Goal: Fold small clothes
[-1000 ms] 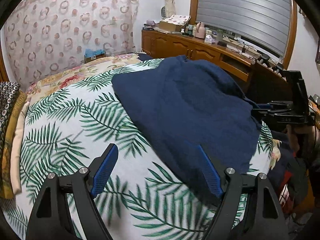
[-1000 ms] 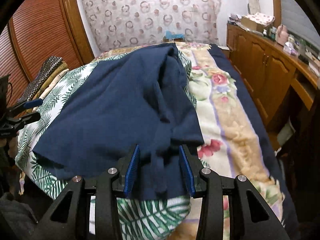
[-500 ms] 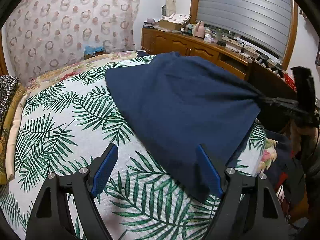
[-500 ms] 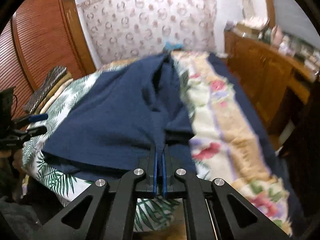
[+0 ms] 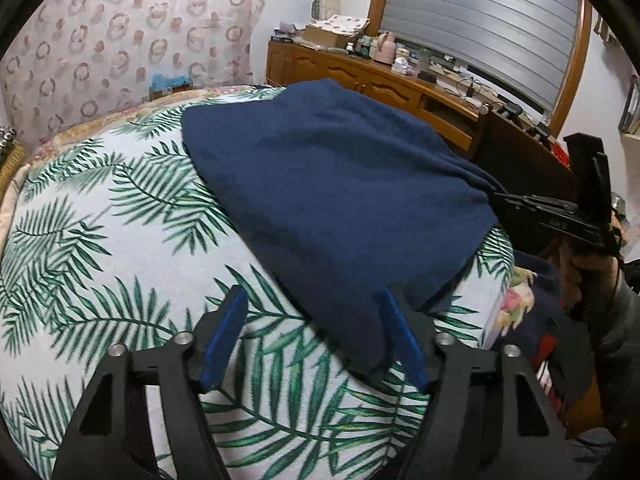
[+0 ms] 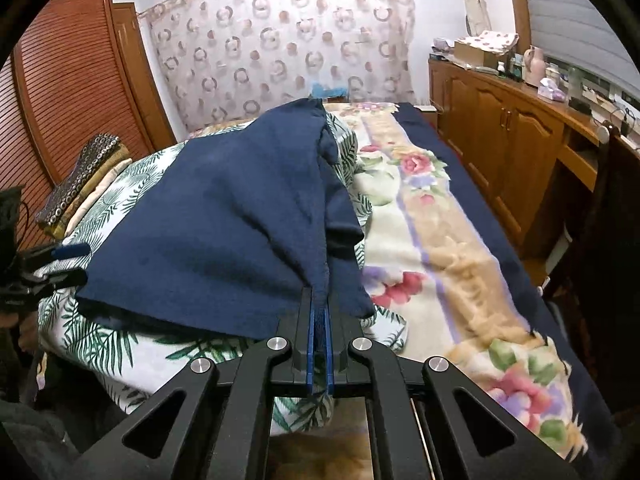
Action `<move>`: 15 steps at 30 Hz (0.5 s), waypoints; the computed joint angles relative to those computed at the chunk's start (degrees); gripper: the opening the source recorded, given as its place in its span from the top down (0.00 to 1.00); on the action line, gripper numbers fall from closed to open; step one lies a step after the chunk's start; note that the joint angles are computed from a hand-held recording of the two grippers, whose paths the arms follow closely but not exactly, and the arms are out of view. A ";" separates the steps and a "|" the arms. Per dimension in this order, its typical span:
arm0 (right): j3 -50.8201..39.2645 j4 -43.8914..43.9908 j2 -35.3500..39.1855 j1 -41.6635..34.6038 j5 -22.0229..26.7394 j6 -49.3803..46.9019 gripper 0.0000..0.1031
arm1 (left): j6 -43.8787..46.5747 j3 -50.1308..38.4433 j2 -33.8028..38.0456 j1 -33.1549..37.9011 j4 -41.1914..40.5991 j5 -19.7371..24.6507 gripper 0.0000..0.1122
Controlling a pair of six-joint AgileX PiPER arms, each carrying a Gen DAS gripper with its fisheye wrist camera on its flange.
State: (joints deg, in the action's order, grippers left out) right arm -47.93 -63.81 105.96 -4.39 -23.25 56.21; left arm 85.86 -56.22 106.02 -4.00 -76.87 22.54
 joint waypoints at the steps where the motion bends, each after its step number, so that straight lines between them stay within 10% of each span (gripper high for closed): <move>1: -0.13 0.32 0.03 0.32 -0.05 -0.11 0.97 | 0.21 0.24 -0.13 -0.26 -0.20 0.05 0.43; 5: 0.31 5.44 1.10 0.48 -0.92 -4.95 0.91 | 1.40 1.24 -0.54 -0.75 -1.53 0.39 0.51; 9: 0.49 10.77 2.75 0.90 -0.39 -8.52 0.51 | 1.27 1.78 -0.41 -1.10 -1.52 0.71 0.57; 15: -2.41 -1.15 5.85 -0.96 -3.68 7.04 0.47 | 1.10 2.35 0.22 -1.76 -2.26 0.69 0.57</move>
